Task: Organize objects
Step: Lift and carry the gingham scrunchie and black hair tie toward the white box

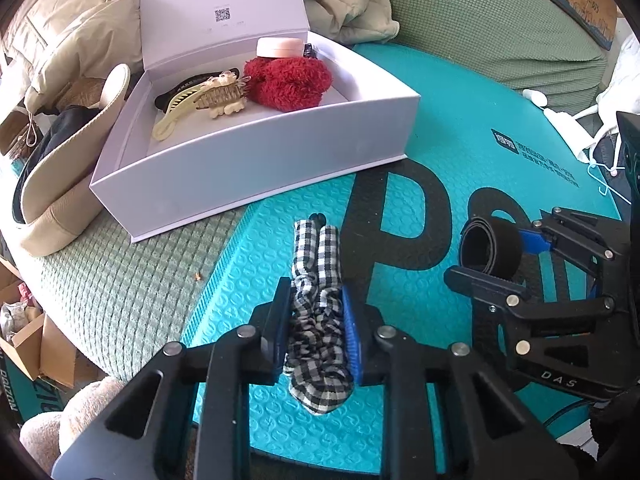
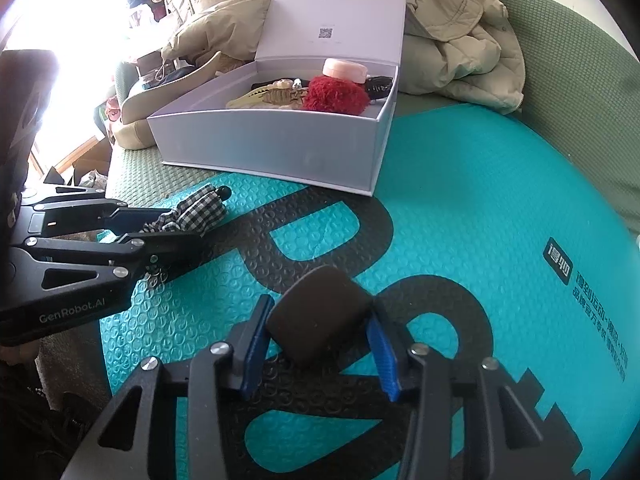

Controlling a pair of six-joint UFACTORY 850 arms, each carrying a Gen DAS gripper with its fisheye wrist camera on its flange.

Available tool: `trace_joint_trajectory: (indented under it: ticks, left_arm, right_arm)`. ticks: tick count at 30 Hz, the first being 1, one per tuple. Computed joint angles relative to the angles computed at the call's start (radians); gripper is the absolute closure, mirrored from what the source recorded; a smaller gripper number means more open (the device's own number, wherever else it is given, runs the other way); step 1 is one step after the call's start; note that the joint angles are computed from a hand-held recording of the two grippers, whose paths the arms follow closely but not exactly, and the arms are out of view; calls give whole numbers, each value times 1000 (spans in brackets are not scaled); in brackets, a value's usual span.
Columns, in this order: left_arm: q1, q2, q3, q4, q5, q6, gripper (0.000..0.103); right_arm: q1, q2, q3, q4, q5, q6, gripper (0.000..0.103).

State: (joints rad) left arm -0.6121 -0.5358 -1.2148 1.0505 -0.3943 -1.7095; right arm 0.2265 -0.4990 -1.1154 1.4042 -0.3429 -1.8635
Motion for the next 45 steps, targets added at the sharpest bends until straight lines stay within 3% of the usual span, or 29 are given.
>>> trace_joint_trajectory:
  ticks: [8,15,29,45]
  left_arm:
    - [3,24,27,-20,34,-16,81]
    - [-8,67,55,14,13,-59,81]
    - [-71,169,95,36,-90,-110,81]
    - [-131,248,48,-1,-228,-43,81]
  right_arm:
    - [-2,8,6,-17,-16,26,56]
    - [-2,35,27,8,-31,6,56]
    - [1,168,121,108,-74,-114,56]
    - [-24,316,176,150,-169,-183,56]
